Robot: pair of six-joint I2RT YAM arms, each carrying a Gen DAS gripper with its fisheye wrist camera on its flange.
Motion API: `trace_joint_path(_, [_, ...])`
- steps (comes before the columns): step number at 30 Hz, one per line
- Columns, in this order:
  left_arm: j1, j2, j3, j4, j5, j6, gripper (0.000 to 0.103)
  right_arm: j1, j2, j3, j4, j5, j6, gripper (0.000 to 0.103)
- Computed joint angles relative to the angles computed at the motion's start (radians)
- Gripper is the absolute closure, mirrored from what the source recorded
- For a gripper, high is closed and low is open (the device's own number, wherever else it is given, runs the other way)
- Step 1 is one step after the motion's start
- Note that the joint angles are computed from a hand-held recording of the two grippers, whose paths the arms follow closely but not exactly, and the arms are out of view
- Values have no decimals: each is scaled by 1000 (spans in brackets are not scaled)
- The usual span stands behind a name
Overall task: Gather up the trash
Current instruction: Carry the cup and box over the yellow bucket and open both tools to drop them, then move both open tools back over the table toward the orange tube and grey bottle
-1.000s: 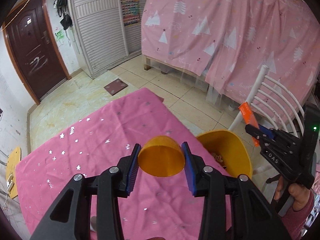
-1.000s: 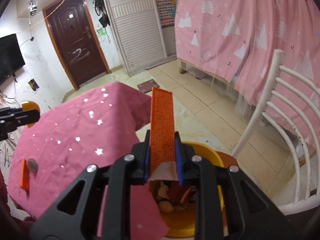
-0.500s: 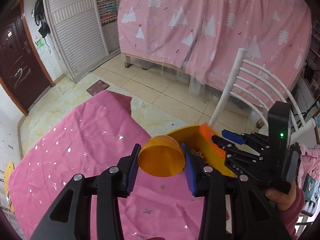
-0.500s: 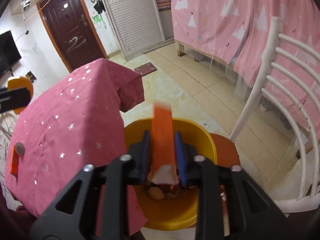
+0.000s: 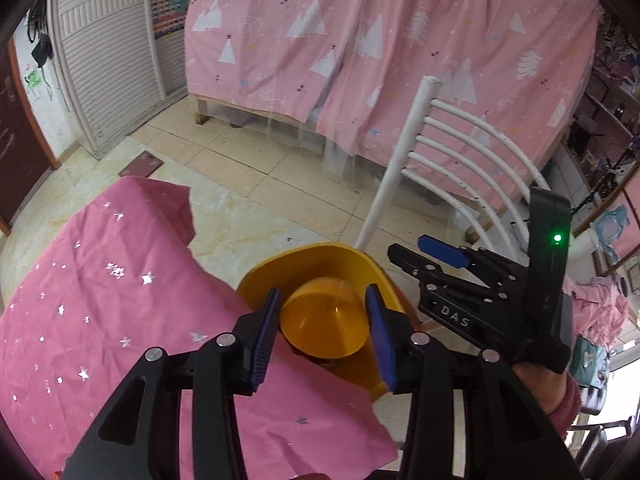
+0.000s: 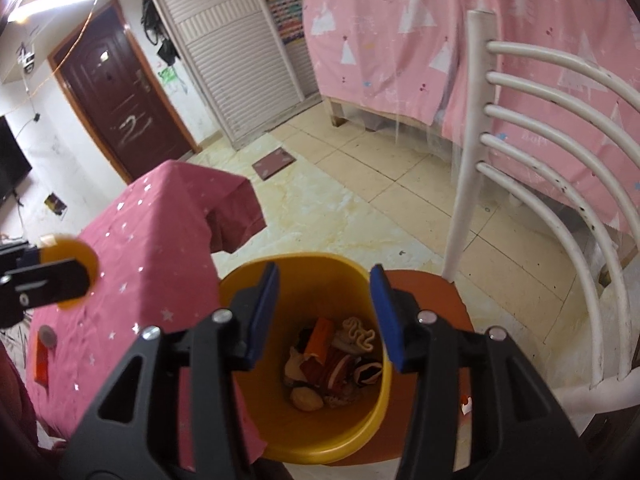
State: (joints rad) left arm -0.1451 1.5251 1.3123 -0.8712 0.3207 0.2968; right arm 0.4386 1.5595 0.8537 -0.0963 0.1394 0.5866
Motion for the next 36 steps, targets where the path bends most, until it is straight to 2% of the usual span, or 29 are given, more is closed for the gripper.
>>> trace_joint_path(3, [-18,-14,-14,13,6,-5,50,-4,-7,-7,3,-1,2,58])
trace_joint_path(10, [-36,-48,-40,24,-14,3,49,19,6,14,0,3,-5,56])
trace_joint_path(12, [-29,-56,-42,22,-11,6,49,27,3,18,-3,9,-4,49])
trace_joint_path(21, [85,-91,-35,0,10,51,49,84,19,79,-29,33,-15,48])
trace_joint_path(24, [160,-106,-39,-5,-5,103,49,117,30,110,-39,41,-25,48])
trace_joint_path(27, [271,-97,-9,-36,-12,160,49,153,53,147,-46,46,-39,42])
trace_joint_path(36, [593,-3,123,-106,57,270,49,264,167,315,-101,59,-86,41])
